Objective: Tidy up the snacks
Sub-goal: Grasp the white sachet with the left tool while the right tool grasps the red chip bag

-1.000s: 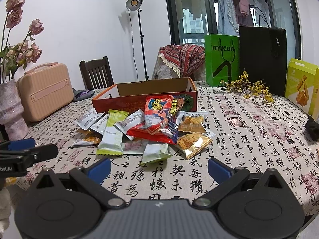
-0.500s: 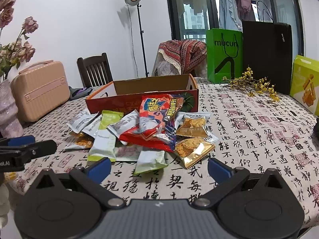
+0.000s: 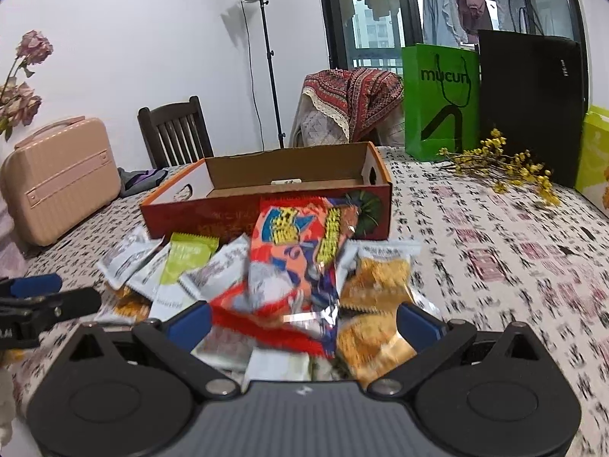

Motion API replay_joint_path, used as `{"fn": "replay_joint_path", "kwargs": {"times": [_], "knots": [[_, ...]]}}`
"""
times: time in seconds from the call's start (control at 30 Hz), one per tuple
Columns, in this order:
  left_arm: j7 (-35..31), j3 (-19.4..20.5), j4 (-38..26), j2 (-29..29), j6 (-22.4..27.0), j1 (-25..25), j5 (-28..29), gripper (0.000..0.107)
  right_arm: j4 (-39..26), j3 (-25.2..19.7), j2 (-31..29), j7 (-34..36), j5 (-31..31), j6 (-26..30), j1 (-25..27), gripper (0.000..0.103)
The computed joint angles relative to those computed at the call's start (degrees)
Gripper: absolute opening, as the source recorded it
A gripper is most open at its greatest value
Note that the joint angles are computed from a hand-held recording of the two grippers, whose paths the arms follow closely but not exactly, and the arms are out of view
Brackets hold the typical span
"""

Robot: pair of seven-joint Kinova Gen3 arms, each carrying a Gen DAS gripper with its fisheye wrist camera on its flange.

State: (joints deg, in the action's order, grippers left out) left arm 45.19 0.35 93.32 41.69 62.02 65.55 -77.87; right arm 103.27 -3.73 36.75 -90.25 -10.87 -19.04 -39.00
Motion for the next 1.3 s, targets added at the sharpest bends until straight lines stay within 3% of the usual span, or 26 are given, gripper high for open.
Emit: {"fn": "replay_joint_path", "kwargs": {"times": [0.17,0.27,0.4,0.43,0.53,0.93,1.0,1.07,1.13,1.23,1.3], "knots": [[-0.9,-0.2,0.3,-0.3,-1.0,-1.9,0.9,0.103,-7.7,2.8,3.5,0.4,-1.7,5.5,-2.2,0.103],[-1.8,-0.4,0.3,-0.5,-1.1,-2.6,1.8,0.103,-10.8,2.7,5.3,-0.6,-1.4,7.3,-1.9,0.097],[-3.3,-0.6,0.6,-0.7,-0.9,-3.4,2.7,0.103,-12.6,6.5,6.8,-0.9,-2.1,8.1,-5.1,0.078],[-4.1,-0.6,0.4,-0.6,-0.9,-3.8,3.0,0.103,-12.5,6.6,7.0,-0.9,-1.9,7.6,-5.2,0.068],[-6.9,-0.6,-0.2,-0.5,-1.2,-4.7,4.0,0.103,-10.7,6.0,6.8,-1.3,-2.0,4.4,-4.9,0.054],[-18.4,-3.0,-5.9,1.8,-2.4,-7.5,8.8,0.103,-4.9,1.1,4.8,-2.6,-2.7,-3.2,-0.4,0.053],[-19.0,-3.4,-5.9,1.7,-4.0,-8.0,9.4,0.098,-4.4,0.6,4.7,-2.8,-2.6,-3.6,0.2,0.053],[-19.1,-4.0,-5.3,1.5,-6.0,-8.1,9.6,0.075,-4.0,0.5,4.5,-2.7,-2.7,-4.0,0.1,0.053],[-16.4,-4.8,-2.9,0.5,-9.5,-8.2,8.4,0.068,-3.7,0.3,4.3,-2.7,-2.8,-4.4,0.2,0.053],[-12.2,-6.1,-0.7,0.0,-10.1,-6.7,6.2,0.051,-3.2,0.0,4.2,-2.8,-2.8,-4.8,0.4,0.053],[-9.5,-6.1,0.8,-0.5,-10.2,-6.3,4.6,0.05,-3.2,0.0,4.2,-2.8,-3.0,-4.6,0.4,0.053]]}}
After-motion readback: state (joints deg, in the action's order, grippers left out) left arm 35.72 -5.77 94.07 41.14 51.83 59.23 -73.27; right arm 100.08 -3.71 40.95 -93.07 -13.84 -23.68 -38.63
